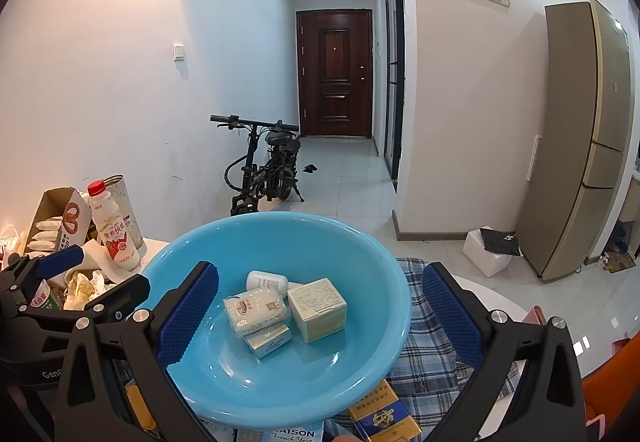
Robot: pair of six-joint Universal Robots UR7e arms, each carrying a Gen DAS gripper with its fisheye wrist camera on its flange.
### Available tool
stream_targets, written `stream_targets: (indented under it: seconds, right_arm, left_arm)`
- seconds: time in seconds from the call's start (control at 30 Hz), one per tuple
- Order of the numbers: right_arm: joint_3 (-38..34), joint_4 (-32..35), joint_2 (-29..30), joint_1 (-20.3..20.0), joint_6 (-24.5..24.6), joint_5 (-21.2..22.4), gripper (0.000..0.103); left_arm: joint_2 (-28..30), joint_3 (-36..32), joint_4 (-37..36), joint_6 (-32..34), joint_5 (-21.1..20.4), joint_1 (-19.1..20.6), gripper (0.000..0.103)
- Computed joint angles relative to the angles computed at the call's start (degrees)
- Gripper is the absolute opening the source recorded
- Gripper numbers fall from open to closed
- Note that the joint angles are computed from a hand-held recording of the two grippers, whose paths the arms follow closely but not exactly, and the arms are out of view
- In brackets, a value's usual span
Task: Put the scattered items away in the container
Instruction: 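Move both tools back over the items on the plaid shirt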
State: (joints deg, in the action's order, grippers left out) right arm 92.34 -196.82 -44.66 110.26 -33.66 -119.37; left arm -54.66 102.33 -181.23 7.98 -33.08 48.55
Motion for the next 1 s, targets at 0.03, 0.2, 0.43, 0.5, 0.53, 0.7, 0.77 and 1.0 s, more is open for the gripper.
stream_targets:
  seconds: [0.03, 0.2, 0.43, 0.5, 0.53, 0.7, 0.77, 1.0]
  right_arm:
    - [0.06, 0.39, -0.12, -0.01, 0.2, 0.21, 0.103]
    - [0.18, 0.0, 0.14, 0.39, -0.66, -0.04, 0.103]
    - [0.84, -1.73, -0.43, 1.34, -2.16, -1.17, 0.103]
    - [1.67, -0.91, -1.5, 1.88, -1.46, -0.72, 0.103]
    - [2.24, -0.62, -2.09, 2.19, -1.39, -0.34, 0.103]
    - [5.78, -6.36, -3.85, 4.47, -4.55, -0.45, 0.103]
    - [7.11, -7.42, -4.61, 4.96, -5.16, -0.65, 0.103]
    - [12.12, -10.72, -6.37, 6.13, -7.27, -2.17, 0.103]
  left_arm:
    - [0.06, 0.03, -0.12, 0.42, -0.18, -0.11, 0.103]
    - [1.83, 0.46, -5.72, 6.15, 2.81, -1.68, 0.103]
    - [1.37, 1.05, -9.13, 8.71, 5.04, -3.07, 0.103]
    - [0.51, 1.59, -9.78, 8.59, 4.9, -3.49, 0.103]
    - [-0.11, 1.95, -9.52, 8.07, 4.92, -3.81, 0.103]
    - [-2.43, 5.19, -12.54, 8.66, 6.73, -6.38, 0.103]
    - [-2.91, 6.16, -12.74, 9.79, 8.5, -7.4, 0.103]
    - [-6.28, 11.56, -12.88, 7.42, 11.89, -10.13, 0.103]
